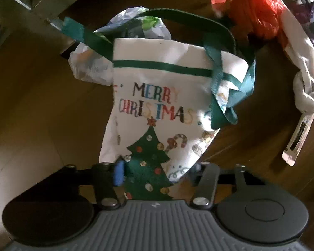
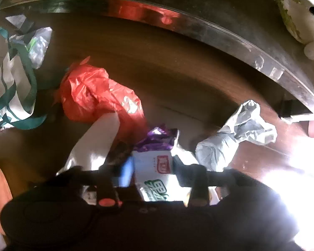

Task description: Collect trash

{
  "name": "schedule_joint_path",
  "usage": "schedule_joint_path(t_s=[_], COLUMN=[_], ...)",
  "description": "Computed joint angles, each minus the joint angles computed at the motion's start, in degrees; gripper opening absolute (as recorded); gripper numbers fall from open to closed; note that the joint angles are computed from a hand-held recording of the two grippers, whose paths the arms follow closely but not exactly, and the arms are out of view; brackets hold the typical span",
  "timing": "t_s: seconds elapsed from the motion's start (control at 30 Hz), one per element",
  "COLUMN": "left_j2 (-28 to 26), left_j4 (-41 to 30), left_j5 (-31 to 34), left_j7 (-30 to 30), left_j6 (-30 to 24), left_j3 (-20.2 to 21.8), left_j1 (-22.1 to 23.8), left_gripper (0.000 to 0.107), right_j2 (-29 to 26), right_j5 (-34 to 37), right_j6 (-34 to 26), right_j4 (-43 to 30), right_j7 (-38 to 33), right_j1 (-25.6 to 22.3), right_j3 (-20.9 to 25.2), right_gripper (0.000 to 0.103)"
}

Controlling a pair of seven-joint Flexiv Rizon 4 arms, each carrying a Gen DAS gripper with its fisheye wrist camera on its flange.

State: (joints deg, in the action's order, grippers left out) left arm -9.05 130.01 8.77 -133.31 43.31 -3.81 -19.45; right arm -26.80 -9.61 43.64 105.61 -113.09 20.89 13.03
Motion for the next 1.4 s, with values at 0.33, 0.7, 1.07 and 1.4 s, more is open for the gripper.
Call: schedule_joint_path(t_s=[0.33,0.7,1.07,1.4], left_j2=[4.89,15.75,16.77,10.28], left_j4=[0.06,-5.36,-26.85,-48.36], left_j5=[-0.91,-1.3,6.72,12.68], left_j7=[1.01,6.49,9.49,-0.11], left_j6=[-1.86,-8.75,-21.29,-33.31], left_j3=[-0.59,-2.87,-8.17,-11.96], left_j1=[-0.21,1.02,1.3,-2.9], left_gripper=[0.013,0.012,0.012,0.012], right_j2=[5.89,17.48,26.48,29.42], right_j5=[5.32,14.34,27.48,39.0], right_j6=[-2.92,-12.48,-26.21,-35.22], right_j4=[-0.06,-4.82,-17.71,-30.11], right_j7=[-3.9,-7.21,-12.03,-14.11], right_j1=[-3.1,-5.8,-9.89,-14.73], right_j3=[0.99,-0.46,-5.49,-11.78], right_gripper=[0.016,0.016,0.016,0.016])
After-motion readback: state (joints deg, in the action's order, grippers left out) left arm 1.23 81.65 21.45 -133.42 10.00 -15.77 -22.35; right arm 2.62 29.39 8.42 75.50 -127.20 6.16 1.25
